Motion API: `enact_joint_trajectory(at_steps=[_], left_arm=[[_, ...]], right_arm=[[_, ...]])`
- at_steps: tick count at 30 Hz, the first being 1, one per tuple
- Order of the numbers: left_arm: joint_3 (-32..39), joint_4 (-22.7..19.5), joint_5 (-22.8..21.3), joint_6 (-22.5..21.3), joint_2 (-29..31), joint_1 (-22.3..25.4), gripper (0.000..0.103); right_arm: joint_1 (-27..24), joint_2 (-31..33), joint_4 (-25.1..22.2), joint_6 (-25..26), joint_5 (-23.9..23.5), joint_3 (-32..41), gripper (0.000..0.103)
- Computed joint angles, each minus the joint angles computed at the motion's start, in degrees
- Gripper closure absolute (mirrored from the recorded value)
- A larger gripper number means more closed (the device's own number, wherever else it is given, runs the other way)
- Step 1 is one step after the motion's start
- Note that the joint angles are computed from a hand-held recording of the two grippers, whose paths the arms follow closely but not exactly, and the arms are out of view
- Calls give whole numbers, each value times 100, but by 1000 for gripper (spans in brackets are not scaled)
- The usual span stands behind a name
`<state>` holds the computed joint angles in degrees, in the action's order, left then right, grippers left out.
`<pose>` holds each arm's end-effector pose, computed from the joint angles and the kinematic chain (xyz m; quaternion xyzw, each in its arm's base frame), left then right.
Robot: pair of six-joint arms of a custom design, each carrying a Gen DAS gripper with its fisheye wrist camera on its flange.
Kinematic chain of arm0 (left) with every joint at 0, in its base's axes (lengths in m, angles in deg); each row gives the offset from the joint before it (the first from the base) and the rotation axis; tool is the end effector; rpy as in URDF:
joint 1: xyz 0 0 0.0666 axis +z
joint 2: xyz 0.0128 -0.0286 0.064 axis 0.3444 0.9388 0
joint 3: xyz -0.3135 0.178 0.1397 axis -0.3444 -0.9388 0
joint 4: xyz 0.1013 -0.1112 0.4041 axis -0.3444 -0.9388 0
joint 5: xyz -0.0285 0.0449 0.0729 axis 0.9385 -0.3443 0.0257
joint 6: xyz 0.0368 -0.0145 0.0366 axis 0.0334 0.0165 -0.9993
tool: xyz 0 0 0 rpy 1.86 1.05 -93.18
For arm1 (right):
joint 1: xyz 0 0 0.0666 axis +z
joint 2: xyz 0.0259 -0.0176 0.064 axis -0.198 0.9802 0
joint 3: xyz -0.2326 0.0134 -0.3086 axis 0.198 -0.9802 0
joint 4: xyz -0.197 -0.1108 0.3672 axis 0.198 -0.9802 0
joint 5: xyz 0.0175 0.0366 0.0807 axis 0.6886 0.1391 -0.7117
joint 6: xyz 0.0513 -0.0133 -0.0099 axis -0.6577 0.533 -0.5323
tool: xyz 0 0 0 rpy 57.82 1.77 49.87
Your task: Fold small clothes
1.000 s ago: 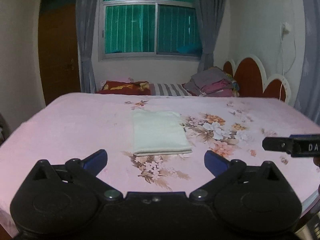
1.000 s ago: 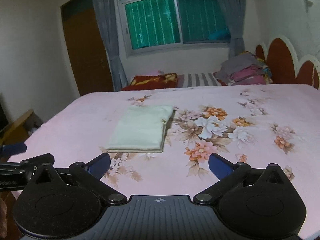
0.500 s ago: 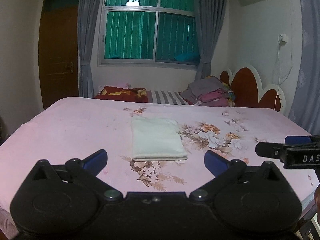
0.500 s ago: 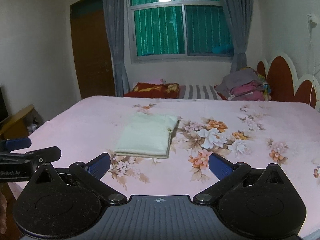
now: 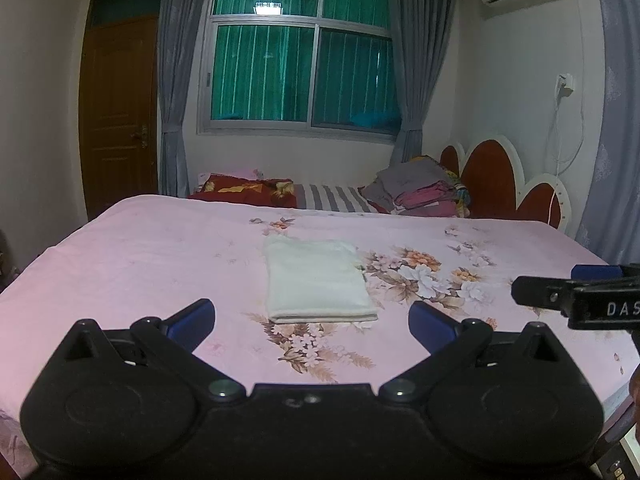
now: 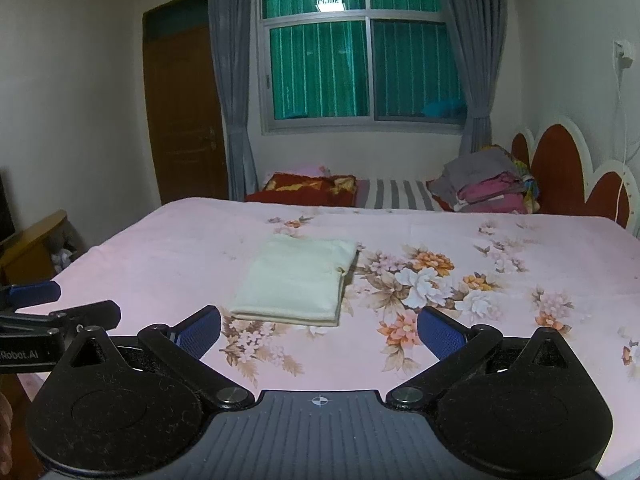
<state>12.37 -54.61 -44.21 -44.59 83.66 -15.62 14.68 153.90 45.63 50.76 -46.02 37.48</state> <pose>0.5246 -0.3487 0.4460 -0.1169 0.8332 0.0416 0.5389 0.5476 0.2715 0.4876 -0.1838 0.8281 0.1765 0.4993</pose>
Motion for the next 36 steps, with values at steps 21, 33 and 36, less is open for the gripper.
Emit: enact_joint_trajectory(at_steps=[21,33,36], left_arm=[[-109,105,37,-37,-101,39,0],[-100,129,32,-156,-94,31,0],[-103,120,33,-190,-100,22,0]], right_arm=[[-76,-77,-54,116,-109,-38,0],[-95,-103,-21,90,-97,-58,0],[-101,-110,-11,79,-111,-67,0]])
